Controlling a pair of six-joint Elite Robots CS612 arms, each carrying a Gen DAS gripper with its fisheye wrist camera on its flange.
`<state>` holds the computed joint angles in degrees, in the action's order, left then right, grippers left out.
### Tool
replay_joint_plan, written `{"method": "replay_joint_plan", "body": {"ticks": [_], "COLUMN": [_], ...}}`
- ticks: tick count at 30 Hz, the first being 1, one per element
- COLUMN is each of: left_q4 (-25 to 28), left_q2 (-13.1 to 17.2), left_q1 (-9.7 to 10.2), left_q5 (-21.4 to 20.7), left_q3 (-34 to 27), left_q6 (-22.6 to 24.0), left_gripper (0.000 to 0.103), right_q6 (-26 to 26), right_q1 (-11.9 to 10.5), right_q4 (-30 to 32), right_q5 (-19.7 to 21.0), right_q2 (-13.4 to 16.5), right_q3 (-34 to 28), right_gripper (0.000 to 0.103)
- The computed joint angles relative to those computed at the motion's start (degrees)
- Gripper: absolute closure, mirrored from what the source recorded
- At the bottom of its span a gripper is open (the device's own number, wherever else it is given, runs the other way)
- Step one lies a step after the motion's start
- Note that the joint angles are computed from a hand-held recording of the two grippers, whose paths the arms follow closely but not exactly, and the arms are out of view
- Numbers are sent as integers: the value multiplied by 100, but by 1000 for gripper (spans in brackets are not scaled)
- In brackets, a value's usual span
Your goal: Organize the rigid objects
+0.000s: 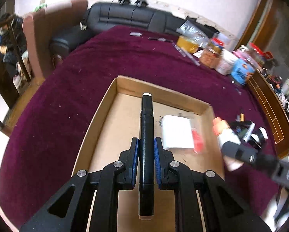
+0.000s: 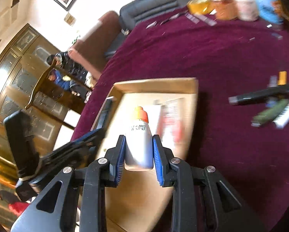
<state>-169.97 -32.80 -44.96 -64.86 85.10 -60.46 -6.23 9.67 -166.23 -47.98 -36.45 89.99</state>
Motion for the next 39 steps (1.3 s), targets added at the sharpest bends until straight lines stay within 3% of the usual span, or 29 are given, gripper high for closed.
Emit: {"method": "replay_joint_plan", "body": {"ticks": [5, 9, 13, 17, 19, 24, 28, 34, 36, 38, 39], "left_q4": [115, 31, -717, -801, -821, -940, -905, 360, 811, 1024, 1066], "left_q2": [191, 247, 282, 209, 151, 20, -113, -205, -190, -141, -103], "left_q1": [210, 293, 363, 308, 256, 163, -19, -233, -251, -157, -97], "left_q5": [-404, -546, -794, -604, -405, -98, 163, 238, 305, 37, -91], "left_q3": [-217, -246, -72, 11, 86, 269, 428, 301, 193, 62, -12], "left_q6": [-88, -241, -392, -395, -433, -558, -321, 249, 209, 54, -14], "left_gripper": [91, 91, 79, 64, 61, 58, 53, 53, 60, 76, 78], "right_q6": [32, 174, 413, 475, 528, 563, 481, 571, 641, 716, 759], "right_q1": [257, 323, 320, 273, 258, 134, -86, -498, -657, -765, -820], "right_q4": [642, 888, 710, 646, 566, 218, -288, -1111, -1340, -1489, -1557], "right_q5": [57, 169, 73, 152, 149, 152, 195, -188, -352, -459, -507], "right_q2": [275, 467, 540, 535, 516, 374, 157, -94, -144, -171, -185], "right_q3": [-573, -869, -927, -901, -857, -621, -213, 441, 618, 712, 758], "right_gripper": [78, 78, 75, 69, 62, 61, 62, 57, 57, 57, 58]}}
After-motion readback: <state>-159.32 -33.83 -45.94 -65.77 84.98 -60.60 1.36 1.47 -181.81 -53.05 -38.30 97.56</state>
